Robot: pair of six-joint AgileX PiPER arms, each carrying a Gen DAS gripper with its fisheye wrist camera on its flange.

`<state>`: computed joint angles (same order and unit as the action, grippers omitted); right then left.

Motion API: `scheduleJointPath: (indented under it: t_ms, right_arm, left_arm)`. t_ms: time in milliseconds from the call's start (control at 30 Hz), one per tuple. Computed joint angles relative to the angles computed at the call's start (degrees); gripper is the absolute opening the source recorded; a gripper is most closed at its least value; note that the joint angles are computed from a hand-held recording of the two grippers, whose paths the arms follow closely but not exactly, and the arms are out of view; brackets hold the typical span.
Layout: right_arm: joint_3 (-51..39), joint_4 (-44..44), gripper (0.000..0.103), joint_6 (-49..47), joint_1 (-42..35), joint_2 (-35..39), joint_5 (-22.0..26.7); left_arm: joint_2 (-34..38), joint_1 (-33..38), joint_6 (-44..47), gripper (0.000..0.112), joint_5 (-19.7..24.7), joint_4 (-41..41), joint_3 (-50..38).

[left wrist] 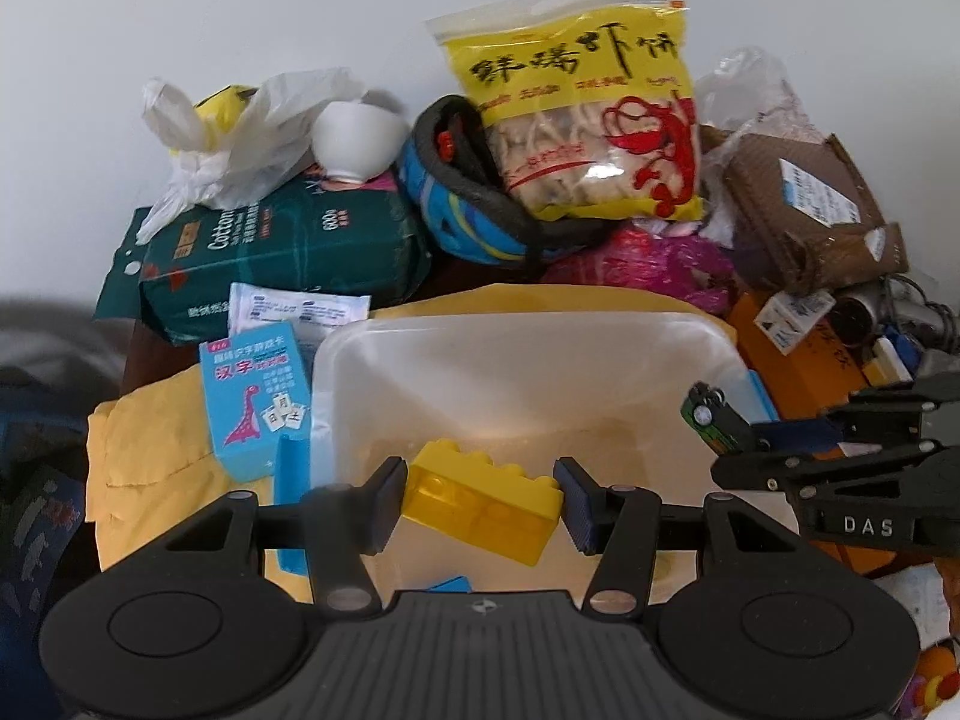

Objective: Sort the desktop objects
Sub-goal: 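Carry the yellow brick and black car over the white bin and release both, then return both open tools to the toy pile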

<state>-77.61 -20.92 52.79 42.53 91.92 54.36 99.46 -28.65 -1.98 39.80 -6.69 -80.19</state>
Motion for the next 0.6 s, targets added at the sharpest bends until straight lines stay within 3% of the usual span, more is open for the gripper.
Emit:
scheduleJointPath:
  t_ms: [100, 167, 333, 500, 600]
  right_arm:
    - [-0.27, 0.68, 0.037, -0.14, -0.59, 1.14, -0.14]
    - [-0.2, -0.18, 0.056, 0.75, -0.51, 1.68, -0.18]
    - [2.47, -1.31, 0.056, 3.84, 0.18, 0.7, -2.72]
    - [8.54, -9.44, 0.056, 15.7, 4.92, -4.06, -7.3]
    - [13.19, -20.77, 0.059, 28.06, 13.26, -7.4, -6.72]
  left_arm:
    - [0.39, 0.04, -1.54, 0.063, -0.28, 0.69, 0.11]
    - [0.12, 0.02, -1.38, 0.066, -1.03, 0.74, 1.09]
    - [-2.12, 0.86, 0.99, 0.067, -3.4, -0.81, 5.41]
    - [-14.62, 2.46, 14.37, 0.067, -17.07, -14.57, 22.84]
    - [-25.01, 0.86, 18.23, 0.068, -24.34, -17.86, 36.61]
